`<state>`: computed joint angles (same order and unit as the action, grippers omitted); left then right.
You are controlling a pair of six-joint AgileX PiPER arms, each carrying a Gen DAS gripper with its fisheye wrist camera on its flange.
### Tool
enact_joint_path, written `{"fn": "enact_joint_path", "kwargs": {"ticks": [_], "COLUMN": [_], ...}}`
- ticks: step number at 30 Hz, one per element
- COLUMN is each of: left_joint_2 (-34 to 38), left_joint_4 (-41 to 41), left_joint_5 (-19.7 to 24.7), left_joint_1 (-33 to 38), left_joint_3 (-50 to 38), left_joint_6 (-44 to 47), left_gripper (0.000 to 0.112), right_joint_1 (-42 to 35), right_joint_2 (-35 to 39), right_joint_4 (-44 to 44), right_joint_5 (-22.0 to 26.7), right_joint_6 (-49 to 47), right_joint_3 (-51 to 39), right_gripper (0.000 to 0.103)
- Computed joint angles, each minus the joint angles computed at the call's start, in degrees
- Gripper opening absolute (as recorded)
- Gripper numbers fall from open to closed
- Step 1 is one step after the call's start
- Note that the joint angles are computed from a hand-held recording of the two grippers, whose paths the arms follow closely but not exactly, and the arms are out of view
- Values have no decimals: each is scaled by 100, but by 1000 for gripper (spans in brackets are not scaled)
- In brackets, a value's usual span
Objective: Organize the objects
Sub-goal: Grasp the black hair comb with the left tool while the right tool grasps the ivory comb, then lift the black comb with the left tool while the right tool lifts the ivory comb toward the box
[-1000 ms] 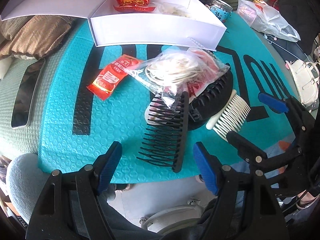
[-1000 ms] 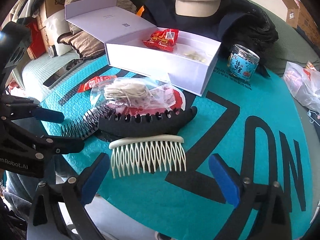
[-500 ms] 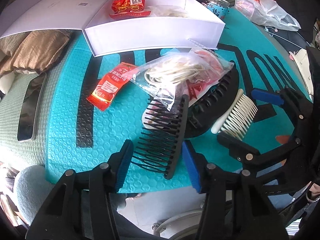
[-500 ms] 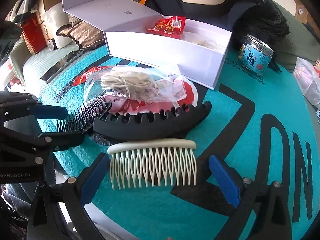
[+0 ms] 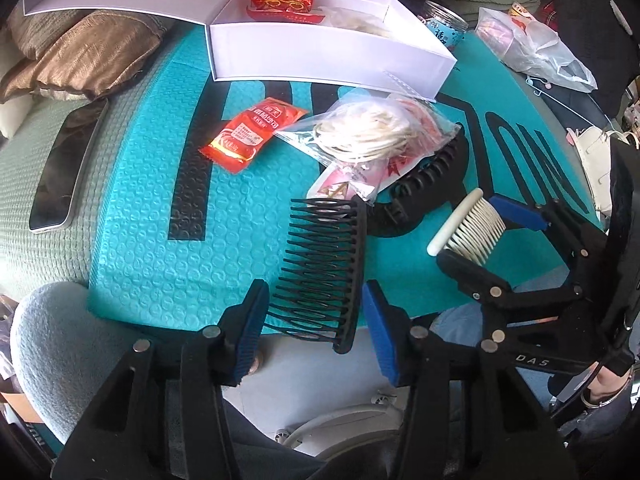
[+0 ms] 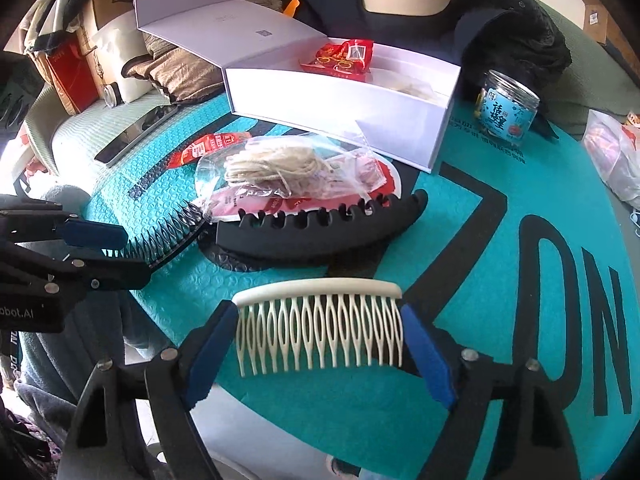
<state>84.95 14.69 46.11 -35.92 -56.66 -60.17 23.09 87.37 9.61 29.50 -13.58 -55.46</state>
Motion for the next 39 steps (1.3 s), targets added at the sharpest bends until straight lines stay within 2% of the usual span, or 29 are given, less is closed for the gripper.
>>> {"fn": "enact_joint_path", "kwargs": {"ticks": [2, 7, 11, 14, 15, 17, 19, 23, 27, 37, 39], "left_joint_2": [90, 272, 464, 556, 584, 680, 692, 631, 330, -27, -102], "left_joint_4": [45, -78, -138, 15, 52, 263, 284, 305, 86, 121, 10], "left_joint_5": [148, 107, 163, 267, 307, 504, 554, 538, 214, 419, 336], "left_joint_1": [-8, 94, 106, 2, -29, -130, -143, -164, 27, -129, 13], "left_joint_3": [-51, -92, -297, -407, -443, -564, -606, -598, -308, -340, -305], "left_joint_6": [53, 321, 488, 426, 456, 439, 457, 348, 332, -38, 130], "left_gripper": [47, 48, 60, 60, 58, 46, 46, 46, 46, 45, 45], "right_joint_1": [-13, 72, 169, 308, 330, 376, 429, 321, 230, -42, -74], "right_joint_2": [-41, -87, -31, 1, 13, 38, 31, -33, -183, -502, -552], "right_joint_4": [26, -233, -517, -930, -1003, -1154, -1320, -958, -699, 82, 204], "right_joint_5": [14, -6, 0, -52, -65, -95, -151, -215, -407, -286, -287], "right_joint_6": [2, 223, 515, 887, 947, 1062, 1160, 865, 851, 360, 258], "right_joint_3": [43, 129, 90, 99, 101, 111, 146, 207, 375, 503, 537], "right_gripper": [84, 84, 85, 85, 85, 85, 84, 83, 83, 83, 83]}}
